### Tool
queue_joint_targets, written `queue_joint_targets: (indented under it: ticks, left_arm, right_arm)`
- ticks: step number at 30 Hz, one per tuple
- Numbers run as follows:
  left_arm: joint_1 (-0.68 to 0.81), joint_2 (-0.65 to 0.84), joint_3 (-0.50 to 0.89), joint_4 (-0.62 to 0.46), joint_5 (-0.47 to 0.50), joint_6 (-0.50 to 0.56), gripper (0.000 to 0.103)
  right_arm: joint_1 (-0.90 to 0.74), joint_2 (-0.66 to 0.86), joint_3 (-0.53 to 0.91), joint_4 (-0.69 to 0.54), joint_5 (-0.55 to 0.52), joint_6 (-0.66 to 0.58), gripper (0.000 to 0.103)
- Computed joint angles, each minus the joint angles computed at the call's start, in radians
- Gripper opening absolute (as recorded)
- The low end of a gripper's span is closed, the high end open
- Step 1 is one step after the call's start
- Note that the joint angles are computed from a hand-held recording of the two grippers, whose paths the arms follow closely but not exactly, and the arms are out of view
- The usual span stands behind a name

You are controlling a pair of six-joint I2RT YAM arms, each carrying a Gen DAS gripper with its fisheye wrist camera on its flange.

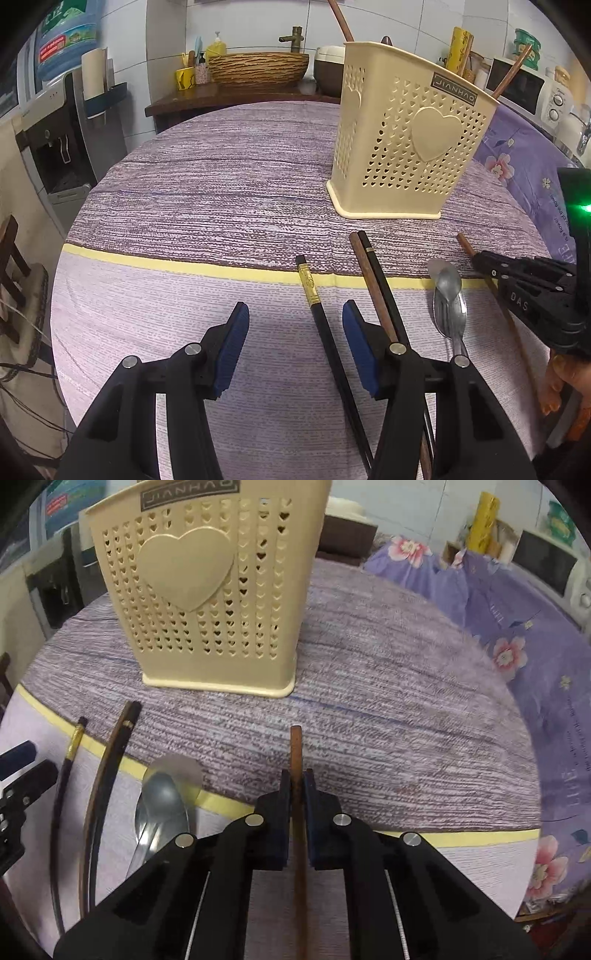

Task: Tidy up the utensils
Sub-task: 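Close the right tool on a wooden chopstick while the left tool grasps a yellow-banded black chopstick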

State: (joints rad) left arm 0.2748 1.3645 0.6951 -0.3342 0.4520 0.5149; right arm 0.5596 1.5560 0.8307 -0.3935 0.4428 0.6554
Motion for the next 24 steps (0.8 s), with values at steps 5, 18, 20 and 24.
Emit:
queue_joint_targets:
  ticks: [5,18,20,24]
  left_arm:
    - [-0.026,0.025,0.008,0.010,-0.026,-0.012,0.052]
    - [-0.151,0.090,0.066,0.020,-0.145,-0.052,0.021]
    - [-0.161,0.093,0.067,0.029,-0.158,-0.055,0.016]
    - [-0.167,0.111,0.087,0.018,-0.156,-0.066,0.010]
  right_arm:
    - [-0.030,-0.039,-0.047,0.032,-0.029,0.016,0.008]
    - [-0.083,-0.032,-0.023,0.019,-0.091,0.002,0.009]
    - [-0.088,-0.026,-0.019,0.023,-0.089,-0.010,0.009]
    - [-0.081,-0.021,-0.023,0.044,-0.080,-0.021,0.009]
